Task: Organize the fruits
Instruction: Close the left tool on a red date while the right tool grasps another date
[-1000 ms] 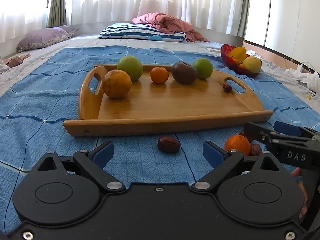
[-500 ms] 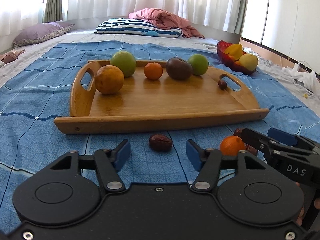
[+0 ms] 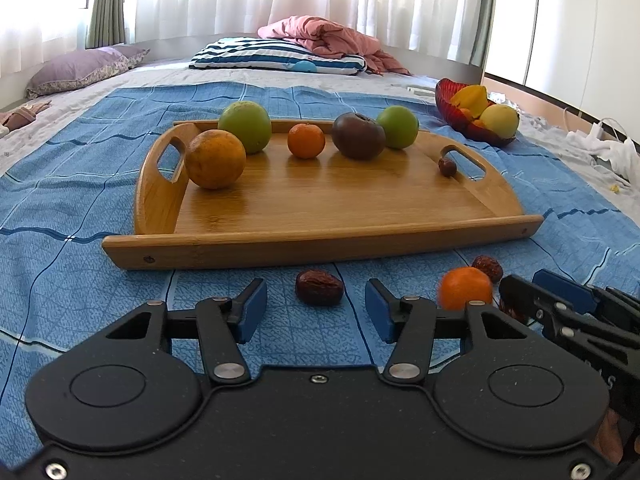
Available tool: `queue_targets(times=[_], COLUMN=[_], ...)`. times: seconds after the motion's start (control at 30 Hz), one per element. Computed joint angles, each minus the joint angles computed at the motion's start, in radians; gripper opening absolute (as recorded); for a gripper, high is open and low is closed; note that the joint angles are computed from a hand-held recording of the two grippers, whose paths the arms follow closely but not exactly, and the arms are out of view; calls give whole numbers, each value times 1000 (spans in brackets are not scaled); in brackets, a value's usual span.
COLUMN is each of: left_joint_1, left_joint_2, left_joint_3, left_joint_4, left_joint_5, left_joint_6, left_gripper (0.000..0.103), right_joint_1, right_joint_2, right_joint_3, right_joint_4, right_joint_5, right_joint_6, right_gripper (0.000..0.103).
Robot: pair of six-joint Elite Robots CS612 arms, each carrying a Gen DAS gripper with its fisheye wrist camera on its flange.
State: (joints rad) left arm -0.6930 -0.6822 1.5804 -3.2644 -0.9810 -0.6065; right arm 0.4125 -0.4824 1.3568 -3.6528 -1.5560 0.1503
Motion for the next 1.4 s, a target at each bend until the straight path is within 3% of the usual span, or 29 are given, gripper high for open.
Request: queue_targets(times=[0.2,0.47,0.6,0.8,0.87,1.1,1.4], left_joint_1=[0,0,-2,-4,-6,-12,-5], left_joint_2=[4,8,9,10,10,5,1], left_joint_3=[-6,-10,-11,-15,-15,-13,-27], left_joint_4=[6,2,0,5,6,-4,-24], left_joint_5=[7,4,6,14,22,57,84], left_joint_6=[-5,-1,7,-2,-11,-1,35], left_gripper=[51,50,45,25,25,25,25], right_joint_1=[9,16,16,18,18,22,13], right_joint_2=[0,2,2,1,1,2,9], right_joint_3=[4,4,5,10,11,10,-29], right_joint_4=[12,9,9,0,-3,-22,-47], right_joint_5=[-4,-11,-4,-2,-6,-25,-22], right_joint_6=[-71,-110,-113,-120,-119,-135,-75], right_gripper=[43,41,37,28,22,21,21])
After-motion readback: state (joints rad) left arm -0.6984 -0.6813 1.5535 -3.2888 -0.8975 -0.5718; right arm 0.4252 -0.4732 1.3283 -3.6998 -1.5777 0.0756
